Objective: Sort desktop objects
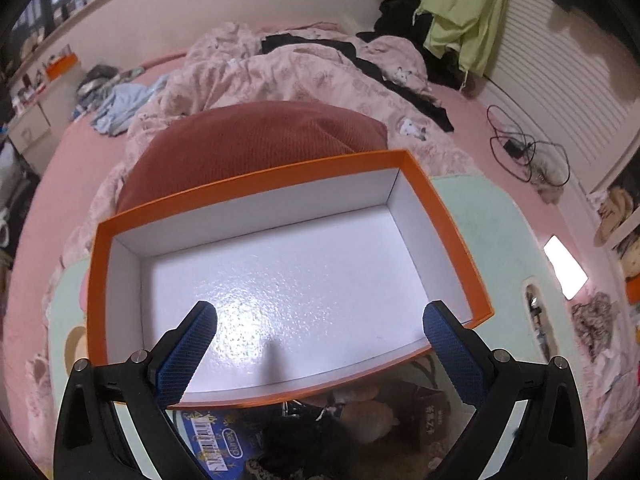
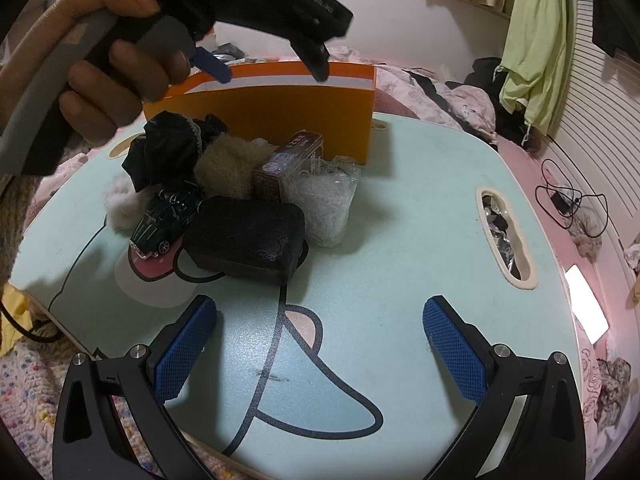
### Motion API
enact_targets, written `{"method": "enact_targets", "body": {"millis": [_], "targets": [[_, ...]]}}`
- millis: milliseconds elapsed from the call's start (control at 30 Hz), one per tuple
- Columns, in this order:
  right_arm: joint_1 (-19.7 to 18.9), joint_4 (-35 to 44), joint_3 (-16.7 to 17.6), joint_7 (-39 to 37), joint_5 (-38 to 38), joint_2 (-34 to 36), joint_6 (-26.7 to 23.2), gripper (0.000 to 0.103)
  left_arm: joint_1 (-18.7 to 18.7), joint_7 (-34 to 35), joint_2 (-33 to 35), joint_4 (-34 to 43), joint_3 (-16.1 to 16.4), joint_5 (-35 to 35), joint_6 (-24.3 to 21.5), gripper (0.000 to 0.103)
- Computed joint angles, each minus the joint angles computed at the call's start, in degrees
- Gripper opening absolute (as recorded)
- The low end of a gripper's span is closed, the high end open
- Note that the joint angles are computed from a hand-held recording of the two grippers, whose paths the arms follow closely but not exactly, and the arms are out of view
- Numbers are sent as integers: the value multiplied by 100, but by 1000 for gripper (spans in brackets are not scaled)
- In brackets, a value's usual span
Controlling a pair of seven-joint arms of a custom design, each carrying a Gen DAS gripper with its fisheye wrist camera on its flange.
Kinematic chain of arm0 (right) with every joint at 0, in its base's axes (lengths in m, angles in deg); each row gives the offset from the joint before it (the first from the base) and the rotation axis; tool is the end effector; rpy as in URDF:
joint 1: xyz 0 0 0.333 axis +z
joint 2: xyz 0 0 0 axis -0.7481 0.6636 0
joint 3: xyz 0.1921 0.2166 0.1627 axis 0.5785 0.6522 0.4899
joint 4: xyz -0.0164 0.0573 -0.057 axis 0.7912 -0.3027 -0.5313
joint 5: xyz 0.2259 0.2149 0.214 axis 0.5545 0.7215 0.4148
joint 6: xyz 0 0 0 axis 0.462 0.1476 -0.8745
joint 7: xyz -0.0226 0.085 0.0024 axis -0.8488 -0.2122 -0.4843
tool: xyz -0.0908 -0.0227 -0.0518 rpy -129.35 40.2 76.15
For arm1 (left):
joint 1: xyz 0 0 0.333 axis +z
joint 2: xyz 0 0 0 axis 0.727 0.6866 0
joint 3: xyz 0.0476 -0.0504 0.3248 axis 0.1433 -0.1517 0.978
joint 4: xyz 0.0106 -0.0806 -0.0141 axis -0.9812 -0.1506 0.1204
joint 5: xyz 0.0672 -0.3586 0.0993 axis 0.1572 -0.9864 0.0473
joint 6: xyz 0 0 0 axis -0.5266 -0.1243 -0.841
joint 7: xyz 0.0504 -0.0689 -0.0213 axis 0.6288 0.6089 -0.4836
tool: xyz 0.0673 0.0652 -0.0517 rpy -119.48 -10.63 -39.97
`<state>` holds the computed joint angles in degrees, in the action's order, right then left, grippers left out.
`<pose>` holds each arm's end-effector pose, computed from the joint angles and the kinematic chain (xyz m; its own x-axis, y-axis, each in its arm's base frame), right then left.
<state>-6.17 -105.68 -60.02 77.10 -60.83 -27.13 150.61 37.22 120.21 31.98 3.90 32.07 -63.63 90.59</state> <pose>0.5964 0.2886 0.2945 0.2441 -0.9694 0.0252 -0.7126 -0.1969 -0.6734 0.7704 -0.1581 0.3724 -0.2361 -0.9717 0.0105 -0.8297 0.1959 -0.5227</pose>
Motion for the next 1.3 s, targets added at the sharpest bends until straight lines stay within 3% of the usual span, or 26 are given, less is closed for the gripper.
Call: {"method": "enact_targets", "body": {"millis": [533, 633, 733, 833, 967, 1033, 1133, 1167, 1233, 1300], "targets": [[-23, -13, 16, -53, 37, -5, 14, 103, 45, -27, -46, -325, 22, -85, 509, 103], [-61, 14, 48, -71, 43, 7, 6, 103, 0, -31, -122, -490, 78, -37, 741, 103], [-29, -16, 20, -66, 47, -7, 17, 103, 185, 268, -328, -847, -130, -182, 1185, 103], [-36, -10, 25, -70, 52, -3, 16, 103, 743, 846, -740, -1489, -754, -803, 1800, 103], [-45, 3, 32, -78, 61, 6, 12, 103, 2116, 2330, -1364, -2709, -2246, -1875, 2705, 103], [-46, -18, 24, -85, 66, -2, 30, 103, 2744, 2970, -1559, -3353, -2899, -2189, 3243, 103], [-22, -42, 5, -93, 78, -12, 41, 103, 3766, 3696, -1643, -4173, -3883, -2268, 3644, 103], [-33, -31, 14, -102, 83, -6, 33, 103, 4048, 3844, -1659, -4471, -4103, -2230, 3758, 103], [-25, -43, 9, -107, 91, -12, 42, 103, 4194, 3779, -1682, -4793, -4143, -2081, 3966, 103], [-54, -20, 33, -124, 99, -3, 31, 103, 4552, 3700, -1577, -5061, -4399, -1910, 4146, 103]]}}
